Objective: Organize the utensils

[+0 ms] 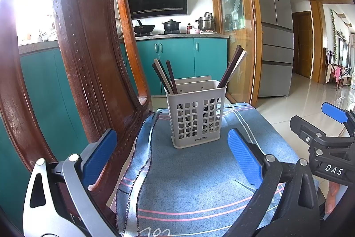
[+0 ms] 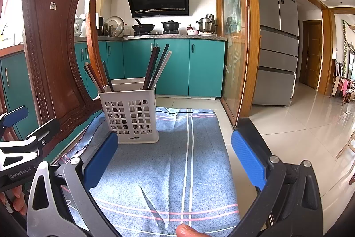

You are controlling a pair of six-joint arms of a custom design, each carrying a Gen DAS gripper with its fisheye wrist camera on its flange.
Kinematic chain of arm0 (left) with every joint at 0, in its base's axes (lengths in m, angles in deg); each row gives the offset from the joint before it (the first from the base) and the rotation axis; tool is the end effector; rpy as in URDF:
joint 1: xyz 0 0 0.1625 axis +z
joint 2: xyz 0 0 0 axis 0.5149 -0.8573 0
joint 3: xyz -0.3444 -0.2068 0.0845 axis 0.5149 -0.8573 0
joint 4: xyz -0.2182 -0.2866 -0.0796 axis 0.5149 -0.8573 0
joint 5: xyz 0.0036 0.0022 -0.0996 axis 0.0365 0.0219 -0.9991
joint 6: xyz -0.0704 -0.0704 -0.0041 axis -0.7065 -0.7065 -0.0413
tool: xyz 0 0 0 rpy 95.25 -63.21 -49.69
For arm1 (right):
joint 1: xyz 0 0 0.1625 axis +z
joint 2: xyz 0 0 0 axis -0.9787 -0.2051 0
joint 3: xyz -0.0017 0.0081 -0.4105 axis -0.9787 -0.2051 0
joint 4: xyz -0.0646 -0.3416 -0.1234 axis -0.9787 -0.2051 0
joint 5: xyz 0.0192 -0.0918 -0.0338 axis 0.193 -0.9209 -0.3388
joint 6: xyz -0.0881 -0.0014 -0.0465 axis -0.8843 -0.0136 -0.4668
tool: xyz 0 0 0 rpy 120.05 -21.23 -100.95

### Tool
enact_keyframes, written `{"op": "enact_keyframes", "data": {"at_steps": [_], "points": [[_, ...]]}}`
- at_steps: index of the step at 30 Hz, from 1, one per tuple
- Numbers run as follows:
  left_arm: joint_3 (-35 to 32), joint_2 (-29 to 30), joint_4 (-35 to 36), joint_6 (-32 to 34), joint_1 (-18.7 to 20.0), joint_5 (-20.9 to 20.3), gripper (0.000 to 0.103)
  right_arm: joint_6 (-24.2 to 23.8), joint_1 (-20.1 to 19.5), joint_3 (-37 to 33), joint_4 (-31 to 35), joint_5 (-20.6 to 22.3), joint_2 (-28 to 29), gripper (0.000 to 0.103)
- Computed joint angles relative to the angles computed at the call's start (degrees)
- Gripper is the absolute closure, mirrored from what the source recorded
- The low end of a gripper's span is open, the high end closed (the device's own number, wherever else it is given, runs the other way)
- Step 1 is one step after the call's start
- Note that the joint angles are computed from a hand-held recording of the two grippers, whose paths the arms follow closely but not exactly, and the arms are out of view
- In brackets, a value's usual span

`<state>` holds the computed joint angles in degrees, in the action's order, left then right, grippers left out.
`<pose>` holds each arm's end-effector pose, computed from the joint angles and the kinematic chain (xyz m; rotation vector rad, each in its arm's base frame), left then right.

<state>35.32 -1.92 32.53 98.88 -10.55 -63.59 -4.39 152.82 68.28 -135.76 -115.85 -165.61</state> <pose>-0.4343 -0.4079 -0.0469 0.5840 1.9283 -1.3854 0.0341 -0.4051 0.3255 0.6501 -2.0478 1.3904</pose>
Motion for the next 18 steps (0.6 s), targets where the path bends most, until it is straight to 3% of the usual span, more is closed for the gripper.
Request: {"op": "enact_keyframes", "data": {"at_steps": [8, 11, 13, 16, 18], "points": [[0.06, 0.00, -0.82, 0.99, -0.09, -0.47, 0.003, 0.03, 0.02, -0.04, 0.14, -0.05, -0.06, 0.003], [-1.22, 0.85, 2.25, -1.94, 0.58, 0.28, 0.003, -0.13, -0.12, -0.16, 0.07, -0.14, 0.21, 0.003], [-4.83, 2.95, 9.04, -7.53, 2.33, 1.62, 0.003, -0.22, -0.37, -0.84, 0.23, -0.84, 1.23, 0.003], [-5.83, 2.60, 7.72, -6.47, 5.36, 6.30, 0.003, 0.28, 0.81, -4.49, 4.54, -6.26, 3.50, 0.003], [-12.31, 5.83, 12.80, -8.15, 8.73, 8.10, 0.003, 2.10, 2.55, -9.93, 12.87, -13.34, 5.85, 0.003]]}}
